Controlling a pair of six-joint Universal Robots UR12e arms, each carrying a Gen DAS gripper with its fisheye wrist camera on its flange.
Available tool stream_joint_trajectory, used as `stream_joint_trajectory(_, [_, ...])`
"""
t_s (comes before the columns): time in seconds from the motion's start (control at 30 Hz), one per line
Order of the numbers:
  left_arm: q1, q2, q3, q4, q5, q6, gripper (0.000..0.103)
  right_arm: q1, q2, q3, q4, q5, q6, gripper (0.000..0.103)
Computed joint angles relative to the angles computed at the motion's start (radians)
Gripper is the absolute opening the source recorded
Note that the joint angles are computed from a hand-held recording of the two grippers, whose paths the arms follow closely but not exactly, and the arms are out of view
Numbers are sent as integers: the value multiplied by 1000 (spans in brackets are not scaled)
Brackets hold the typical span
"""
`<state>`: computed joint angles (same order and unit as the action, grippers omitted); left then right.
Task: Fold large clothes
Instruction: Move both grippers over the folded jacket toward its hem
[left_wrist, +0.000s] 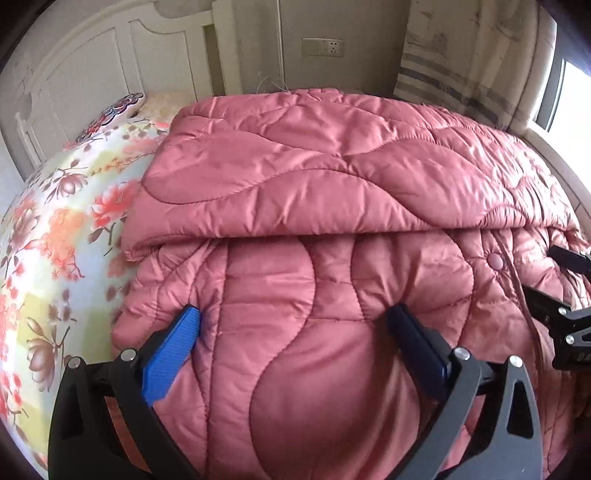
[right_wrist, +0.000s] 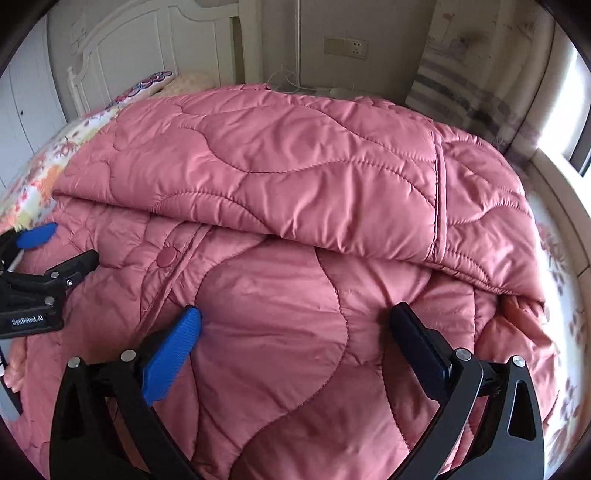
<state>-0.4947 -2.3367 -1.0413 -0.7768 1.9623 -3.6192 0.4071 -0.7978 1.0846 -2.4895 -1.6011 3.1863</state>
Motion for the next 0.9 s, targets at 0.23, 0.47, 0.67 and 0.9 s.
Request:
stream_joint_trajectory(0.23, [-4, 55, -92, -4, 100, -78, 101, -2, -60, 90, -48, -169, 30, 98])
stream_joint_trajectory(0.47, [18, 56, -94, -9, 34, -160, 101, -41, -99, 170, -60, -132, 154, 98])
stream_joint_trajectory(0.67, [-25, 74, -121, 102, 138, -108, 101, -30, -100, 173, -93, -163, 161, 98])
stream_joint_trajectory(0.9, [-75, -19, 9, 29, 93, 159, 101, 18, -135, 222, -125, -74, -110, 98])
